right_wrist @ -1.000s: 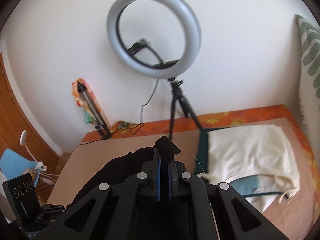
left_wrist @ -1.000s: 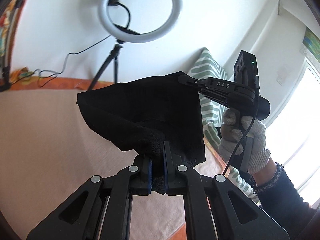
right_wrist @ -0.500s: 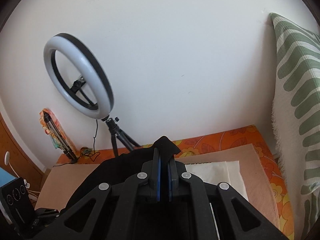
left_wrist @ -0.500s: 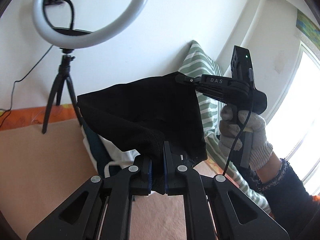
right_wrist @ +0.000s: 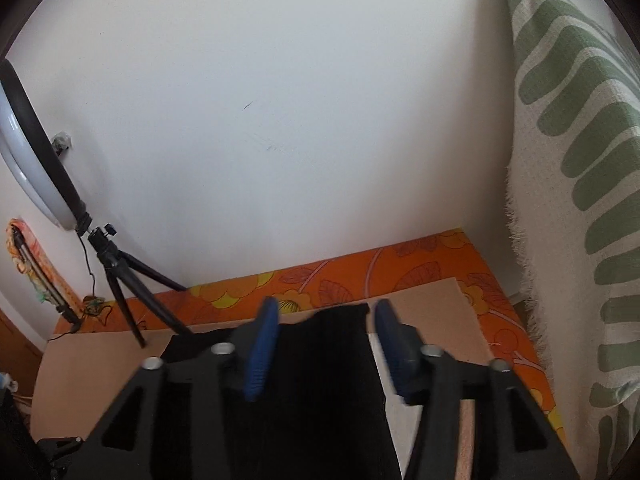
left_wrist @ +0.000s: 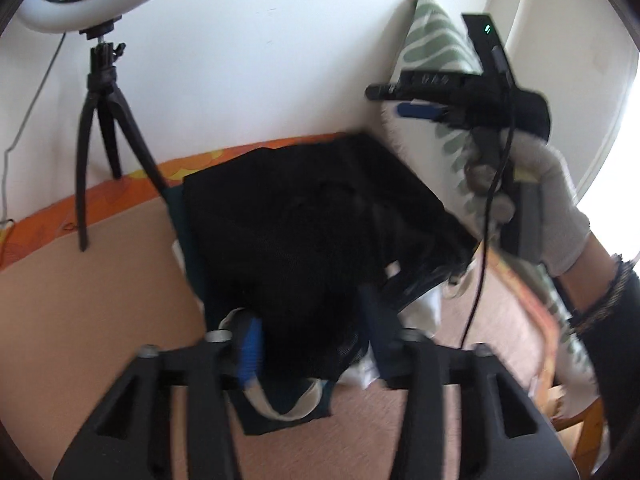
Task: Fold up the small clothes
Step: 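Carry the folded shirt with the left gripper onto the white cloth bag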
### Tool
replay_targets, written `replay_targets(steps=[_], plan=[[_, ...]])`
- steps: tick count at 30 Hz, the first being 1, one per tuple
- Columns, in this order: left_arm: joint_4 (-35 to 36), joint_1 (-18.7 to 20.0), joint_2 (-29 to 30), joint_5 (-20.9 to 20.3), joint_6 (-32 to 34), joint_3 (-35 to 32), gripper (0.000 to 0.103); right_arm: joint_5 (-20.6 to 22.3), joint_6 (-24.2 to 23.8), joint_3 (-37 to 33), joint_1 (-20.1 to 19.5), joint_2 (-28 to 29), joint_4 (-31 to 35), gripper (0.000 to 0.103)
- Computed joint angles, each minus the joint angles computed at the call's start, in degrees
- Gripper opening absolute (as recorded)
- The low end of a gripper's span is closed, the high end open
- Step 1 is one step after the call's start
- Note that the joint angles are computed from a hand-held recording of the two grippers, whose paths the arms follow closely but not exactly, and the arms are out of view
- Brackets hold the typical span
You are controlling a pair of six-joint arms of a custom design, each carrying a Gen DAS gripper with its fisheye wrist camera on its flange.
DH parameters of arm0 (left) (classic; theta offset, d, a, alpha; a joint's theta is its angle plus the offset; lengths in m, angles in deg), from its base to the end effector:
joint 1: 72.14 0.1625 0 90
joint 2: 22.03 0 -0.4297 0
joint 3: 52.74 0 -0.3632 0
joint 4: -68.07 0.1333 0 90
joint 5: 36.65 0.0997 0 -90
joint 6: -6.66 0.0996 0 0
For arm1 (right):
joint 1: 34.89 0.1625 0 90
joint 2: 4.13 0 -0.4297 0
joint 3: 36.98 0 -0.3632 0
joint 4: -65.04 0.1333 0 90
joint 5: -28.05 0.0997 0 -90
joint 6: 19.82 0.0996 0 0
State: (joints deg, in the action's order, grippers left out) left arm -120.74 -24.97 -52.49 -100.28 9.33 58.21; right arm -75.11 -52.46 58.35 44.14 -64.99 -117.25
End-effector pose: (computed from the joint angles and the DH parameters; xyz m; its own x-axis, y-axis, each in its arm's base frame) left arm -0.2458 -0.5263 -0.0313 -0.7211 0.5386 -0.4358 0.6797 0.6718 -0.2943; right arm -0.0139 -0.6531 0.3650 -0.8288 0.0333 0.5586 -0.4105 0.6423 -0.6473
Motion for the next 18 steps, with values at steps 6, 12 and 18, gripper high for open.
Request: replay_targets(steps=[6,12,18], plan=[[-4.8,-5.2,-0.8,10.2,0.4,4.9,0.085,-0.9,-0.3,5.4,0.7,-3.2,-4.4,0.091],[-4.9,-8.6,-4.4,10.2,-2.7,8.9,0.086,-4.8,-1.8,12.2,3.3,-6.7,-9.9,0.101],[-6.0,-12.3,-8.4,10.7,-5.7,13.6,0.086,-8.8,-1.0,20.3,6.5,-11.5,-15.2,0.103]])
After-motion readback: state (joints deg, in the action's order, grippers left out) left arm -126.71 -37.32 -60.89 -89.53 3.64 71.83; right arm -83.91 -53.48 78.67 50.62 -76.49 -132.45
